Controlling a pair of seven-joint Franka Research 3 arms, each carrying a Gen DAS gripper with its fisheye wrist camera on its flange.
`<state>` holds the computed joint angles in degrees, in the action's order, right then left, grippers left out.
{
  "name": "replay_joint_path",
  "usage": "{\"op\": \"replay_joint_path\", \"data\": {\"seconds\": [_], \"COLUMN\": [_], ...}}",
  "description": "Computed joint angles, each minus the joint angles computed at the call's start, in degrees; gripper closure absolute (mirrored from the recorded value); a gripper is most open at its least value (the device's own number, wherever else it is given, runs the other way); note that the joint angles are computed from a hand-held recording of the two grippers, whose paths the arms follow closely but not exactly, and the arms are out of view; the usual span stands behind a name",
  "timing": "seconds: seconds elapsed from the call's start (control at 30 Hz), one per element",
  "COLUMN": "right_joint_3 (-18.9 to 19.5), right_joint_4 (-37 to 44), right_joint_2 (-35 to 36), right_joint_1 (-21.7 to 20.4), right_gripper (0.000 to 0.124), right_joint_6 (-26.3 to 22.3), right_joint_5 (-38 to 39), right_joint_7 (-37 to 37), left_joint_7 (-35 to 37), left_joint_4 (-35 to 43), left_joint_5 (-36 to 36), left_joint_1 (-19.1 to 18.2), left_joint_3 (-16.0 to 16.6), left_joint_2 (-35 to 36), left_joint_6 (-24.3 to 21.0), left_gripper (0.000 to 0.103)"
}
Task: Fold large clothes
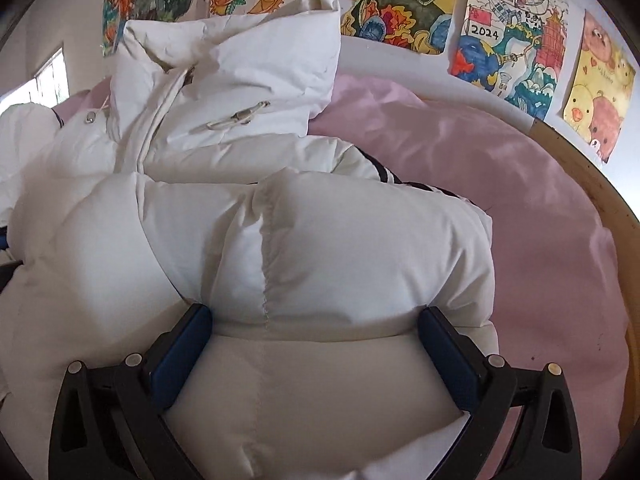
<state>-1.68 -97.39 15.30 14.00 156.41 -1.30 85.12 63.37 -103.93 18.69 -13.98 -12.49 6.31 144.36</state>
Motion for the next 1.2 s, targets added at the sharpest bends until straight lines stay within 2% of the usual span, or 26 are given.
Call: {"op": "replay_joint_path", "data": {"seconds": [0.1,0.2,0.23,0.3,0.33,0.4,0.47,0.5,0.63,0.7,0.73,0.8,0.87,1.0,1.07,1.2], "right_joint_3": [0.3,3.4,4.0,3.7,3.2,0.3,-0.6,-0.4,2.4,5.1,5.5,5.7,5.4,5.0,5.1,5.5], "right_joint_4": [-1.2,-3.6,-4.4,-5.5,-5.2,-4.3,-4.2,-3.8,-6.4,-8.8,-9.4,-9.6,-10.1,-9.9,-9.7,-10.5], "right_joint_2": [-2.7,-6.2,-7.1,-7.6,-7.1,-5.1,-4.3,-4.1,-7.0,-9.8,-11.0,-12.6,-13.7,-14.3,-14.1,-14.2], "right_joint_1": [-0.3,-1.8,-1.4,0.6,1.7,5.7,7.0,6.7,3.0,0.0,-0.5,-1.0,-0.3,0.2,0.4,1.0], "right_gripper": [0.021,0.021,0.021,0.021,0.021,0.021,0.021,0.021,0.021,0.021,0.021,0.021,0.021,0.021,0.021,0.021], "right_joint_6": [0.8,3.2,4.3,4.9,3.8,0.4,0.7,0.2,3.6,5.8,5.8,5.6,6.0,6.7,6.6,7.2], "right_joint_5": [1.7,8.4,8.4,3.5,0.0,-14.3,-20.2,-20.2,-9.3,4.1,8.4,15.0,14.5,13.2,13.9,15.5], "right_joint_7": [1.6,-4.6,-7.2,-8.5,-7.5,-0.1,3.7,3.7,-2.0,-10.5,-13.4,-18.5,-17.8,-16.1,-16.1,-18.4], "left_joint_7": [2.0,5.9,6.3,7.1,5.9,1.0,-5.4,-9.3,-24.2,-28.0,-28.2,-26.2,-22.9,-12.7,-10.1,-5.2], "left_joint_4": [-3.0,-6.3,-7.1,-10.1,-11.7,-14.9,-17.9,-19.2,-24.9,-24.4,-23.5,-22.3,-19.8,-17.1,-16.7,-14.1], "left_joint_5": [-3.8,-14.4,-16.8,-20.6,-20.1,-16.9,-13.8,-12.2,-7.9,-6.0,-5.3,-5.0,-7.8,-26.9,-33.2,-41.1], "left_joint_1": [0.8,1.9,2.0,2.2,2.7,4.4,6.7,8.2,14.5,17.1,17.9,18.2,17.4,12.8,12.7,14.2], "left_joint_3": [-0.1,0.3,0.6,1.7,2.1,2.4,2.5,2.4,3.6,4.7,5.8,8.1,11.0,18.1,19.1,19.8], "left_joint_2": [-3.2,-7.7,-9.3,-13.5,-15.6,-20.0,-24.1,-25.9,-32.2,-32.1,-31.1,-29.2,-25.5,-19.3,-17.7,-15.3], "left_joint_6": [2.9,4.5,4.0,4.4,4.5,4.0,3.2,2.6,3.9,2.8,3.2,5.9,9.0,15.5,17.8,18.9], "left_gripper": [0.046,0.046,0.046,0.042,0.04,0.04,0.04,0.04,0.033,0.033,0.032,0.032,0.032,0.033,0.033,0.033]}}
